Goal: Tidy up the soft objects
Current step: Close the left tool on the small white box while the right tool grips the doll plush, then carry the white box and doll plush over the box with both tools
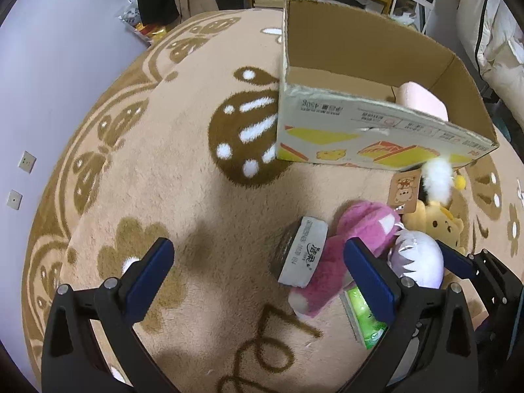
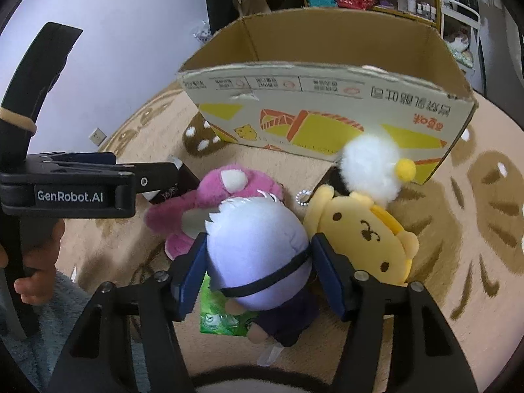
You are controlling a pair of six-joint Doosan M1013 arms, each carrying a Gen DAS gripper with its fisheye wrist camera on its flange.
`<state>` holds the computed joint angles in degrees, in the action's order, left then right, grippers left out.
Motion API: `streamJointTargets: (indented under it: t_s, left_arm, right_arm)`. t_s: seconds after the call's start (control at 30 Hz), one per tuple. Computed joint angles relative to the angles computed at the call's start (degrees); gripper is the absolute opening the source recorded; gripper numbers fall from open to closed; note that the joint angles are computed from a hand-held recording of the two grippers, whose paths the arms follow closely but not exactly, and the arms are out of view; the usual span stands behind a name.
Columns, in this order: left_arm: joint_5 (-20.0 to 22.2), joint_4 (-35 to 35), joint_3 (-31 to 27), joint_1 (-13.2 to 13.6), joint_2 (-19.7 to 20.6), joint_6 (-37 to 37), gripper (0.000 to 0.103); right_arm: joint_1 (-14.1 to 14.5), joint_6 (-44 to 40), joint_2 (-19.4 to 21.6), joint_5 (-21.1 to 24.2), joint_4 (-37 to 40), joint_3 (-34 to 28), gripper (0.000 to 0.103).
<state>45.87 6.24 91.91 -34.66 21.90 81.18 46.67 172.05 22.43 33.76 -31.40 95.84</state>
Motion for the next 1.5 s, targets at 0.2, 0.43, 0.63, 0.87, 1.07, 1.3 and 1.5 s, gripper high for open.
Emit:
streamJointTargets:
  t_s: [0.2, 0.43, 0.63, 0.87, 1.07, 1.3, 1.5]
  left_arm:
    - [1.46, 1.59, -0.55, -0.53, 0.87, -0.35, 0.1]
    - [1.4, -1.12, -0.38, -0.37, 1.13, 2.16, 0.057]
    - [1.34, -9.1, -0.73, 0.69, 1.7, 7.74, 0.019]
    - [-2.83, -9.55, 0.96, 0.44, 0.27, 9.55, 0.018]
    - [-6.89, -6.74, 2.18, 0.22, -1.32, 6.85, 0.018]
    - [-8.0, -6.65, 2.69, 0.37, -2.7, 7.0, 0.018]
    - [-15.07, -4.49, 4.39, 0.34, -5.02, 6.43, 0.018]
  right_arm:
    - [-0.17, 1.22, 0.06, -0.6, -1.04, 0.34, 0.064]
    - [-0.17, 1.84, 0.26, -0.54, -1.33, 0.14, 0.064]
    - [-0.1, 2.23, 0.22, -0.15, -1.73, 0.04, 0.063]
    - [1.02, 8.81, -0.63, 1.41, -9.52, 0.39, 0.06]
    - [1.66, 18.29, -2.23, 1.68, -18.01, 1.86, 0.06]
    - [2.44, 23.73, -3.47, 5.07, -23.33, 2.19, 0.06]
    - [3.03, 27.78, -4.89, 8.73, -29.13, 2.55, 0.06]
